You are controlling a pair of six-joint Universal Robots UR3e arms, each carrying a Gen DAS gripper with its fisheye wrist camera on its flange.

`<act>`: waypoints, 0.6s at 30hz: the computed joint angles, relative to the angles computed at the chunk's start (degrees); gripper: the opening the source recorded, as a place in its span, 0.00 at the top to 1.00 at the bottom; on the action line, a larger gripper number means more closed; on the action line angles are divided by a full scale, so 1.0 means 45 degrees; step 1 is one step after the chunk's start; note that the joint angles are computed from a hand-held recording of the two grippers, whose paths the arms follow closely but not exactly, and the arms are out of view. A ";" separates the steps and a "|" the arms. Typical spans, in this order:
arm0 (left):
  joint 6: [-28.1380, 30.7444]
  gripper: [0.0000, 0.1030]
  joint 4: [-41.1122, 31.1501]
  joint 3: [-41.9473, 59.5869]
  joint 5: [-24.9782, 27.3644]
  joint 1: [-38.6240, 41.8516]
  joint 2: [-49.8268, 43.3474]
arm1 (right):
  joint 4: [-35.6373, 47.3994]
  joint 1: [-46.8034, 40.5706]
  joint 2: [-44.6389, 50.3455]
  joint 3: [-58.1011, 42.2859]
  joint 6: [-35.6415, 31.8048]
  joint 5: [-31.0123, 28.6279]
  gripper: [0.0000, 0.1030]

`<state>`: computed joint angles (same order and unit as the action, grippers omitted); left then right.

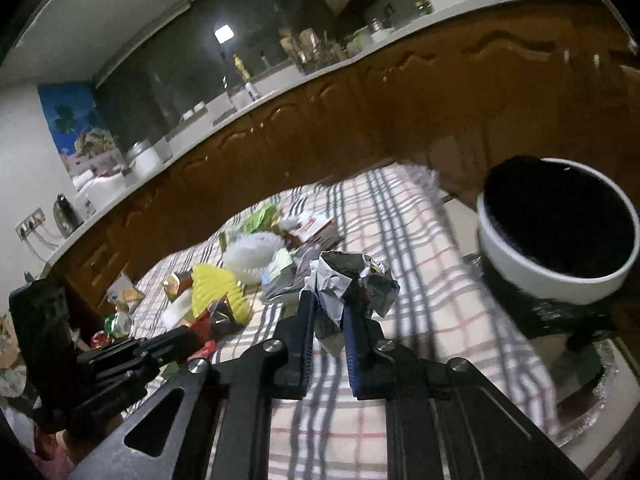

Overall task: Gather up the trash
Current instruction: 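Carry both items to the black bin and open both tools to drop them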

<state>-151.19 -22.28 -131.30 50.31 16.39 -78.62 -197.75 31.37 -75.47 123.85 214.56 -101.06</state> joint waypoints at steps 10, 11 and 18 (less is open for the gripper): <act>-0.1805 0.92 0.1206 0.2966 0.0673 -0.3133 -0.2459 | -0.0276 -0.1873 -0.2844 0.2877 -0.0158 -0.0073 0.87; -0.1976 0.92 0.1227 0.3424 0.0750 -0.3477 -0.2823 | -0.0251 -0.2169 -0.3171 0.3167 -0.0211 0.0027 0.87; -0.3093 0.92 0.0880 0.6562 0.1178 -0.5290 -0.5117 | 0.0286 -0.3966 -0.4989 0.4493 -0.0636 0.0690 0.87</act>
<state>-165.11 -18.32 -101.77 55.61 -7.41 -101.64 -196.46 13.52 -97.92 144.07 211.69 -97.95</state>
